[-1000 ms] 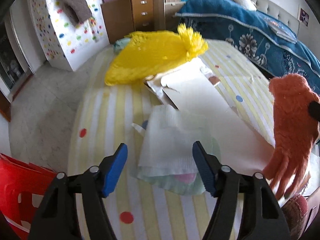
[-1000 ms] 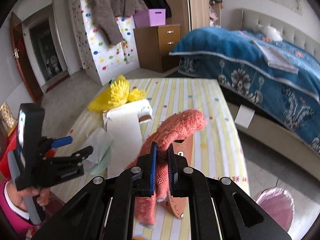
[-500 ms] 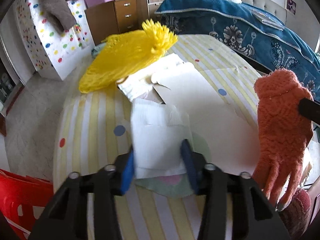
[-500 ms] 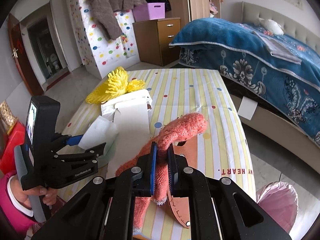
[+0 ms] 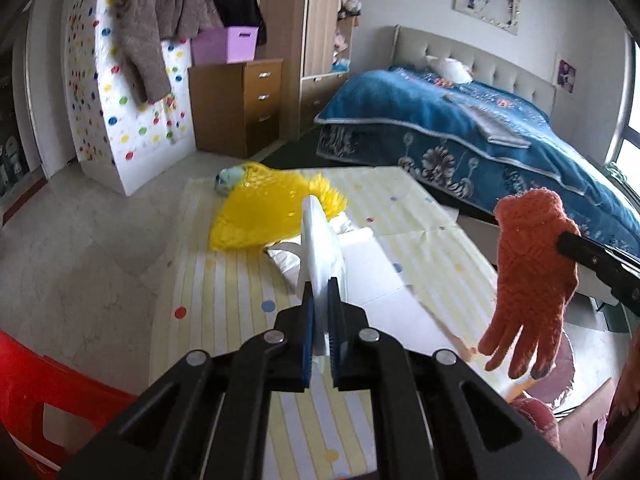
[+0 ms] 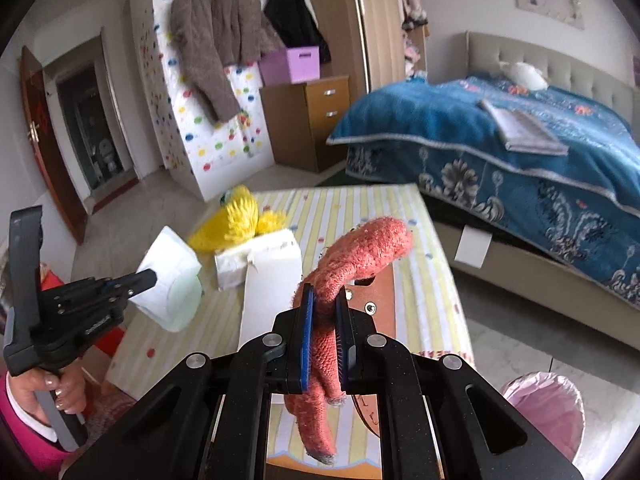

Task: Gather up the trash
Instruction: 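Carry the glove and white paper over the wastebasket with both tools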

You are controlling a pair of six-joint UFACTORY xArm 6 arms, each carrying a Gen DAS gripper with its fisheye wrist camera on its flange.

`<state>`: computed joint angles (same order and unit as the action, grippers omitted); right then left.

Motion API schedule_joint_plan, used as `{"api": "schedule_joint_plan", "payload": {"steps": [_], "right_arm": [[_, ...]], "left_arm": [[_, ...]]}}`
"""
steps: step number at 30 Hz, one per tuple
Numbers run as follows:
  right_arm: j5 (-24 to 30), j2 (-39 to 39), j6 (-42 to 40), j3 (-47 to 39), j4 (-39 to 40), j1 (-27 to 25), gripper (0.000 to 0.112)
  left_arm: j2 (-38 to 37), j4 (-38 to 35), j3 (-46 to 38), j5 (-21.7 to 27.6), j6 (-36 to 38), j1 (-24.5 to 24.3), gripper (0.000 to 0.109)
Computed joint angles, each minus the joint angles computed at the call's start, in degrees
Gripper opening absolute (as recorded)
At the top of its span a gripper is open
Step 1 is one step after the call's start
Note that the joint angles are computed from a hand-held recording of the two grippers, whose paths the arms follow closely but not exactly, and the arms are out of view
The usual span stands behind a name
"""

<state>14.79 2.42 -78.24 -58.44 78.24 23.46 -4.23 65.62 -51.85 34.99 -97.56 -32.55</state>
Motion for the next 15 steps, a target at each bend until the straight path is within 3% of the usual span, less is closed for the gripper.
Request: {"api": "schedule_joint_plan", "payload": {"steps": [10,15], "right_arm": [[0.9,-6.5,1.4,6.1,0.2,-3.5,0.010],[-0.2,-8.5,1.9,8.7,0.9,-6.3,0.010]], "left_arm": [[0.9,1.8,-2.8,5.5,1.4,-6.4,0.004],[5.5,1.1,-6.8,2.7,3.4,-7.8,0.004]]}}
